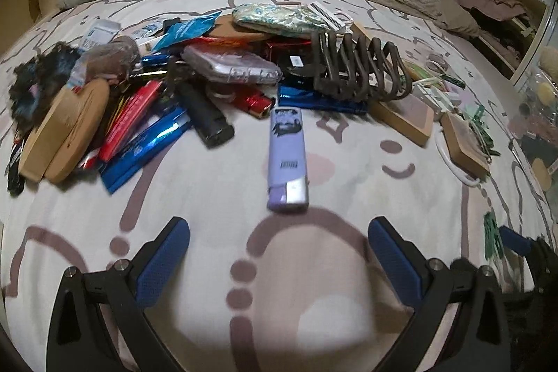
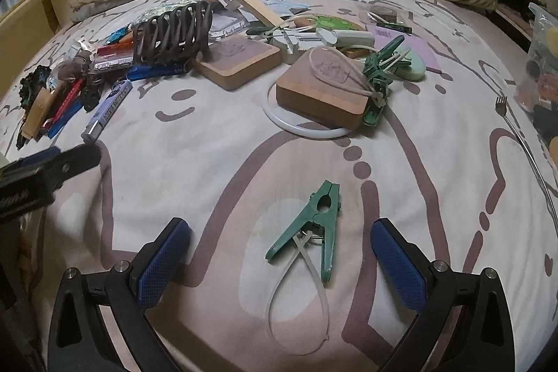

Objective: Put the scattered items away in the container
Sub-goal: 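Move both open tools over the pile toward the purple lighter and green clip, then close the left tool on the purple lighter while the right tool grasps the green clip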

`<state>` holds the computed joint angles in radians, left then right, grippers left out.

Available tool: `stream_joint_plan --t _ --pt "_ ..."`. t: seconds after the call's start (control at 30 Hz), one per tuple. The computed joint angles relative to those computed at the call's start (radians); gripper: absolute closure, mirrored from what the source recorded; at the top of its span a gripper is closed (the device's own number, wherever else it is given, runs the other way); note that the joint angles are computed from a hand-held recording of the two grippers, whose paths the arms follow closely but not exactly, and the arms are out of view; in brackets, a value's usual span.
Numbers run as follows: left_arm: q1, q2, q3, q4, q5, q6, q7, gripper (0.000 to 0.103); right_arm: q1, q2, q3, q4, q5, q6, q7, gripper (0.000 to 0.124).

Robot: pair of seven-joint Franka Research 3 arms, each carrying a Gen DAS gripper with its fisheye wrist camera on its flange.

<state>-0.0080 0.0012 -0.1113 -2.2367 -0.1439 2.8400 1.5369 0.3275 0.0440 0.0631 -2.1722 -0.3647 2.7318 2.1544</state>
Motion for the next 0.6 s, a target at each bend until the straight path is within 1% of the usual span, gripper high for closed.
stream_joint_plan --t 0.27,0.37,0.47,0.6 --pt "0.005 0.072 -0.011 0.083 0.107 -0.013 -0.069 0.000 0.005 0.004 -0.003 -0.001 -0.053 0.001 0.037 0.021" --pt "0.010 0.096 -0.019 0.114 0.118 -0.023 -0.067 0.000 0.007 0.007 -0.005 -0.002 -0.085 0.005 0.061 0.021" --pt "0.015 0.116 -0.025 0.139 0.127 -0.032 -0.065 0.000 0.005 0.008 -0.008 -0.010 -0.092 0.027 0.070 0.021" --pt "0.007 0.142 -0.020 0.173 0.200 -0.074 -0.096 0.000 0.004 0.011 -0.011 -0.014 -0.094 0.045 0.074 0.021"
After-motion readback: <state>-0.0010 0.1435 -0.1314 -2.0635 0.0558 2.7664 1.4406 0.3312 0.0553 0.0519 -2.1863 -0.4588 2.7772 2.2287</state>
